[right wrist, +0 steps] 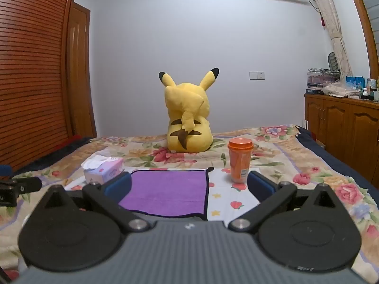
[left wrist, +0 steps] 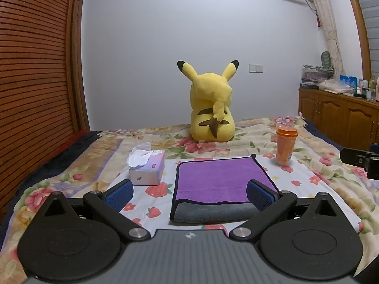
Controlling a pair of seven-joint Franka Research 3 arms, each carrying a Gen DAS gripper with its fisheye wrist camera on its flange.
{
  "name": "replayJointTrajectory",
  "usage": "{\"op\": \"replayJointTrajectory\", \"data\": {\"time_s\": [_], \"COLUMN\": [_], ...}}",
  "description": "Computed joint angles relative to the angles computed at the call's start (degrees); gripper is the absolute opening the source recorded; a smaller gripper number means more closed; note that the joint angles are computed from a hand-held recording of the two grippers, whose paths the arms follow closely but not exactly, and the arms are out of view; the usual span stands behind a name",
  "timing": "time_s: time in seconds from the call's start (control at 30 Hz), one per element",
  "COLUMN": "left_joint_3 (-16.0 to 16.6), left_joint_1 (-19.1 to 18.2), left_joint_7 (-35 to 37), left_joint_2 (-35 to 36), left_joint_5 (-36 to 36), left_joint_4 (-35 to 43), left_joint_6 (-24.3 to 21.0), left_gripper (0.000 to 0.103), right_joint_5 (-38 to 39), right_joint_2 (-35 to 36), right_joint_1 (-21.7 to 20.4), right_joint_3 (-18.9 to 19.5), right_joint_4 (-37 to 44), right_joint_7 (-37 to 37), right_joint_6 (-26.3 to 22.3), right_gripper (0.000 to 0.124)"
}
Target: Fold towel
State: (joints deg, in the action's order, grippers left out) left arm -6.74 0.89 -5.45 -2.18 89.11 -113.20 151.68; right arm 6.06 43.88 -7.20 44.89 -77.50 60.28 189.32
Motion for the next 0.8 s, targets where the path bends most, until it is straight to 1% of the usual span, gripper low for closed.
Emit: {"op": "replayJointTrajectory", "data": {"time_s": [0.8], "left_joint_3": [0.0], "left_joint_1": [-0.1], "left_joint_7": [0.5], "left_joint_2": [0.0], "left_joint_5": [-0.1], "left_joint_4": [0.0], "left_joint_6": [-0.2], "left_gripper": [0.103], "right_joint_5": [-0.3], "right_joint_2": [-0.2], "right_joint_1": [0.2], "right_joint_3": [-0.4], "right_joint_4": [-0.2], "right_joint_7": [0.6], "right_joint_6": [0.1], "right_gripper": [0.103]}}
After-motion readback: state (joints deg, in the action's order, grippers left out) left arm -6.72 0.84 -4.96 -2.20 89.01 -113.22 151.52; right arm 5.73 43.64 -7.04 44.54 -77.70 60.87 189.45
